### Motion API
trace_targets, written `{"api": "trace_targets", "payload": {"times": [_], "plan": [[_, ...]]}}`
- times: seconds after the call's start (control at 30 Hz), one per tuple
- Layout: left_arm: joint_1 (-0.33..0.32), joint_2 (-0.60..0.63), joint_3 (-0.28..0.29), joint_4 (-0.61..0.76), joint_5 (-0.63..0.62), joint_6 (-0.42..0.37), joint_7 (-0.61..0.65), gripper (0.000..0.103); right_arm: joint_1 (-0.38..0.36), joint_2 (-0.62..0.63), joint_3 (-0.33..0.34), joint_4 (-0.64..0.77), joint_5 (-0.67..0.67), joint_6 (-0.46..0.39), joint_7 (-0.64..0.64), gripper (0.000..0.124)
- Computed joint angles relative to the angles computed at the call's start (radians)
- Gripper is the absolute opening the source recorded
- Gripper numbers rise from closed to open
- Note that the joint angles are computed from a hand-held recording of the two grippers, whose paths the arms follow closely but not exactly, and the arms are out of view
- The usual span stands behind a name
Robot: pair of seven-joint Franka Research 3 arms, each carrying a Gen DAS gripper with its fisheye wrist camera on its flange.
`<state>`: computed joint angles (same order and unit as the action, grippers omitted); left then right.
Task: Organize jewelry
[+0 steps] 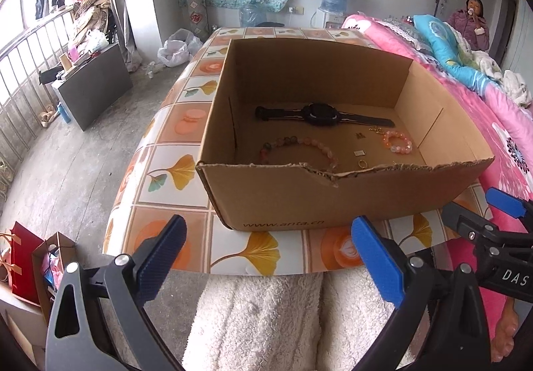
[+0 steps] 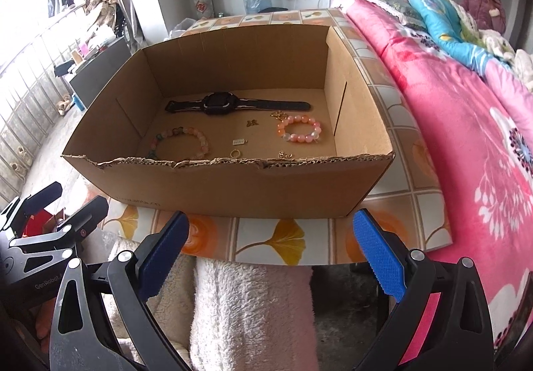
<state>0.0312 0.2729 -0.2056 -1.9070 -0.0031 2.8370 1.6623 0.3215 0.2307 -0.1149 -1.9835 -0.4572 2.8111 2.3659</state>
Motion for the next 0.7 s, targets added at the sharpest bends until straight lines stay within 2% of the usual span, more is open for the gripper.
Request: {"api": "trace_targets", "payload": {"times": [0.07, 0.23, 0.37, 0.7], "plan": [[-0.024, 0.008, 0.024, 0.019, 0.043, -0.023, -0.044, 0.097, -0.014, 0.004, 0.013, 0.000, 0.040, 0.010, -0.027, 0.095], [-0.038, 0.031, 0.029, 0.063, 0.076, -0.073, -0.082, 0.097, -0.020, 0.018, 0.021, 0.007, 0.094, 0.018, -0.090, 0.095], [-0.051, 0.038, 0.038, 0.076, 0.106, -0.092, -0.116, 0.097, -0.005, 0.029, 0.004, 0.016, 0.098, 0.003, -0.095, 0.095], [-0.073, 0.056, 0.050, 0.106, 0.166, -0.126, -0.184, 0.097, -0.018, 0.048, 0.006, 0.021, 0.170, 0.015, -0.168, 0.095]]}}
